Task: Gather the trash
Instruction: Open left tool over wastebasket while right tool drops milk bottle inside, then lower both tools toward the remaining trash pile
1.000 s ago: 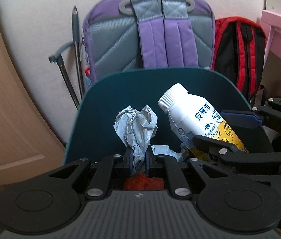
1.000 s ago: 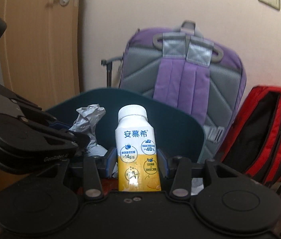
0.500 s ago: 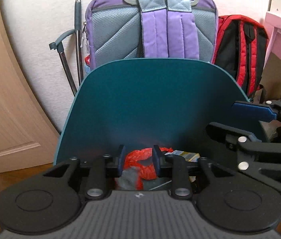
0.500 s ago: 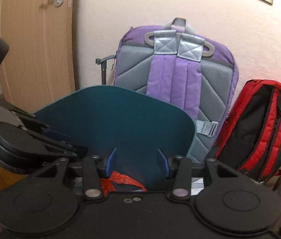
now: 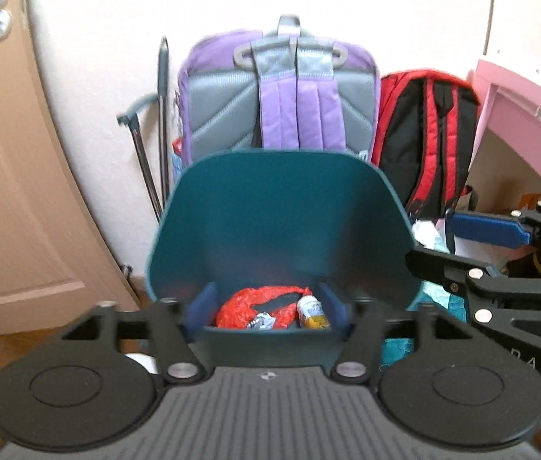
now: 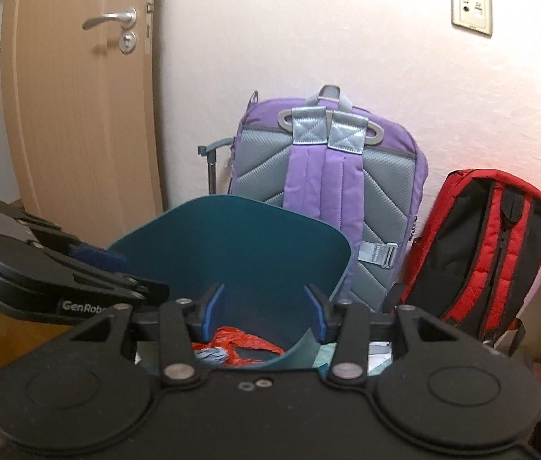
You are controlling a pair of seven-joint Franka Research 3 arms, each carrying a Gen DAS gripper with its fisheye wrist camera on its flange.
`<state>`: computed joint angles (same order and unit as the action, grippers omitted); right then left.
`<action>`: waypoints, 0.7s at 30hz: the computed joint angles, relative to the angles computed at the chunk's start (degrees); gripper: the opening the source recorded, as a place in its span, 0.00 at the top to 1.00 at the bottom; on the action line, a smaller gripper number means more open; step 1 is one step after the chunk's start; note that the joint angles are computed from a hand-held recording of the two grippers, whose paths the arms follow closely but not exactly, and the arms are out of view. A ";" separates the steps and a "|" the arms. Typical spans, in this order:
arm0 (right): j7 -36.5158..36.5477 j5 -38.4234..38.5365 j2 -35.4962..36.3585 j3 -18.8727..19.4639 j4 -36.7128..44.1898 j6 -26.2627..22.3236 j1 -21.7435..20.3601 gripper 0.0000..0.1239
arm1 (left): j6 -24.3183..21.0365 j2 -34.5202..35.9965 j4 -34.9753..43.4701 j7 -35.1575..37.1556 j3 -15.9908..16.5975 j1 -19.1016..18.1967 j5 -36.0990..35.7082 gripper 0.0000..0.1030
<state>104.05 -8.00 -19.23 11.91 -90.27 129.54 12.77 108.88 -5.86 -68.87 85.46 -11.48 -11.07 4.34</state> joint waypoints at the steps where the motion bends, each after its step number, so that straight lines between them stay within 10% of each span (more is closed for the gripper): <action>1: -0.01 0.47 -0.72 -0.08 -0.21 -0.25 0.25 0.64 | 0.14 -1.05 -0.69 0.29 0.02 -0.02 -0.02 0.36; 21: -2.89 11.08 -15.34 1.81 -10.89 -2.79 2.88 0.63 | 1.01 -25.46 -23.86 2.95 6.52 -1.16 -7.86 0.19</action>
<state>101.16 3.08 -34.57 13.72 -101.16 126.74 15.64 109.90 -31.33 -92.73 88.41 -4.96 -12.23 -3.52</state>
